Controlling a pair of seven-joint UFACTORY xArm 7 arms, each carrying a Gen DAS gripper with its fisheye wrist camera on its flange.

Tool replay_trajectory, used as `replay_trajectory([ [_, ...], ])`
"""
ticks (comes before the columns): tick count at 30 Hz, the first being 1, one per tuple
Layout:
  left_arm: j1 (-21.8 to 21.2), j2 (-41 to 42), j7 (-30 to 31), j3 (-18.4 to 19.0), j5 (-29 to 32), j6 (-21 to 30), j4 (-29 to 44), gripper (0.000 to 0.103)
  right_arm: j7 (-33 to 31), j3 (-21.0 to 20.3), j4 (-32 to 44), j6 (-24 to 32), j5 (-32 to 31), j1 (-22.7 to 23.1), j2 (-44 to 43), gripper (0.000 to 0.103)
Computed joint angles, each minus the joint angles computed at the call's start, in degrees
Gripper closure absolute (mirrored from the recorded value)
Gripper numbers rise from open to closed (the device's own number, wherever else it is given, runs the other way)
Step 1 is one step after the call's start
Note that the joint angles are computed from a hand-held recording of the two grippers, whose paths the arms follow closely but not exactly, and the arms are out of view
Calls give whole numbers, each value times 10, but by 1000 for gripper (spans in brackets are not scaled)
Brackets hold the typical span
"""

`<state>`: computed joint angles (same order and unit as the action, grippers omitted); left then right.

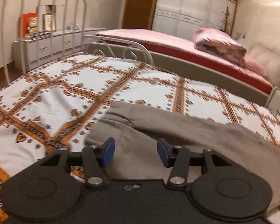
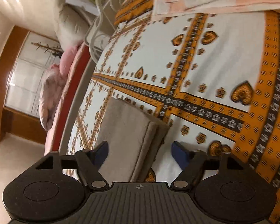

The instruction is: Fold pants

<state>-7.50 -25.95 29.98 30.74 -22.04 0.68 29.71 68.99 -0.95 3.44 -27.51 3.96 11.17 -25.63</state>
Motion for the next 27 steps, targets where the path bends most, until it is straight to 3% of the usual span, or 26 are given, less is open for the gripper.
replay_trajectory([
  [1, -4, 2, 2, 3, 0, 4, 1, 59, -4, -12, 2, 7, -12, 4, -3, 53],
  [4, -3, 19, 11, -2, 3, 7, 4, 50, -26, -19, 19, 36, -28, 1, 15, 70],
  [7, 35, 44, 21, -46, 29, 2, 0, 48, -46, -49, 26, 25, -61, 11, 32, 70],
  [10, 74, 58, 28, -90, 65, 0, -9, 42, -75, -16, 33, 25, -48, -9, 32, 70],
  [11, 98, 65, 27, -116, 83, -3, -14, 38, -87, -17, 44, 54, -55, -9, 38, 82],
  [14, 156, 75, 10, -181, 129, -31, -29, 31, -85, -26, 50, 61, -47, 1, 44, 83],
  [19, 130, 65, -4, -150, 132, -22, -26, 30, -116, 43, 58, 76, 5, -38, 37, 84],
  [23, 59, 37, 21, -74, 98, -14, -22, 29, -169, 192, 78, 99, 69, -129, -5, 85],
  [27, 65, 20, 7, -69, 90, -69, -35, 21, -185, 305, 124, 106, 89, -174, -27, 86],
])
